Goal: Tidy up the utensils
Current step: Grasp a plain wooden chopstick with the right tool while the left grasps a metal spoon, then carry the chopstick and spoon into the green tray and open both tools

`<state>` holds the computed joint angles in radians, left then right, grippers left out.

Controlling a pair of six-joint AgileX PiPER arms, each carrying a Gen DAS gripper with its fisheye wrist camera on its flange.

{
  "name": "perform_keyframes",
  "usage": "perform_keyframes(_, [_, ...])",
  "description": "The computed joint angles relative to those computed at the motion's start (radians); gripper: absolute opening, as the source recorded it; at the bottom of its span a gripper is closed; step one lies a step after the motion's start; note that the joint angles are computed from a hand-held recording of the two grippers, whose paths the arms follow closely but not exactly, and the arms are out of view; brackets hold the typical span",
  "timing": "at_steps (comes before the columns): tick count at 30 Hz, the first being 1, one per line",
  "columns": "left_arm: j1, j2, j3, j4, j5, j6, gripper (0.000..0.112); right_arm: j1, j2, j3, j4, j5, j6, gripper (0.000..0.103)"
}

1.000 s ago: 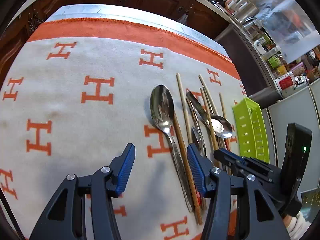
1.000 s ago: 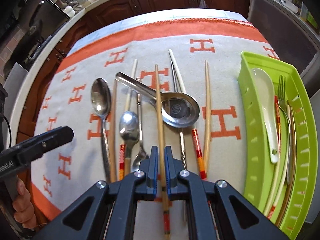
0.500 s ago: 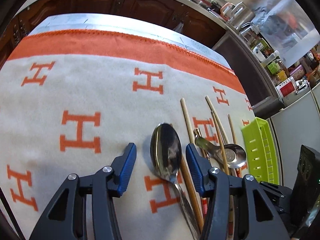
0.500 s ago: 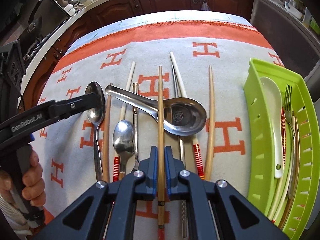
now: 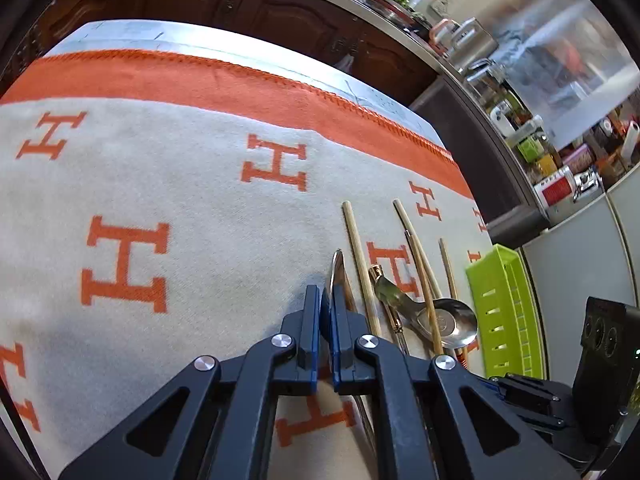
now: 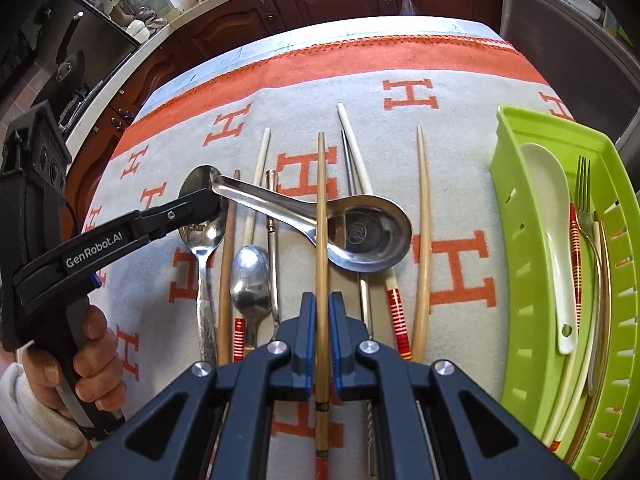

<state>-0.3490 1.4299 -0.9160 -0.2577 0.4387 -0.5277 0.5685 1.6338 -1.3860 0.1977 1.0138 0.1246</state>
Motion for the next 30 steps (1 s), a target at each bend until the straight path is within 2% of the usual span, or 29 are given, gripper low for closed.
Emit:
perform_keyframes(4, [0.024,-0.056,0.052,-0.102,-0.024,0.049,0.002,-0.019,-0.015,0.006,0.032,0.005,-0.01,0.006])
perform_keyframes(10, [0.034,-0.186,0.089,-0.133,0.022,0.056,0.002,-0.029,-0.049,0.009,0.057,0.022,-0.028,0.006])
perform_keyframes(16, [0.008,-0.308,0.062,-0.079,0.105,-0.014,0.003,-0.025,-0.101,0.014,0.066,0.036,-0.02,0.006])
perform_keyframes(19, [-0.045,-0.337,0.017,0.007,0.151,-0.109,0.003,-0.022,-0.137,0.017,0.069,0.049,-0.009,0.006])
perform_keyframes(25, [-0.19,-0.304,-0.114,0.14,0.231,-0.257,0.003,-0.041,-0.256,0.046,0.062,0.086,0.027,0.006])
perform_keyframes(30, [-0.304,-0.162,-0.276,0.164,0.277,-0.271,0.003,-0.129,-0.363,0.09,0.047,0.131,0.025,0.006])
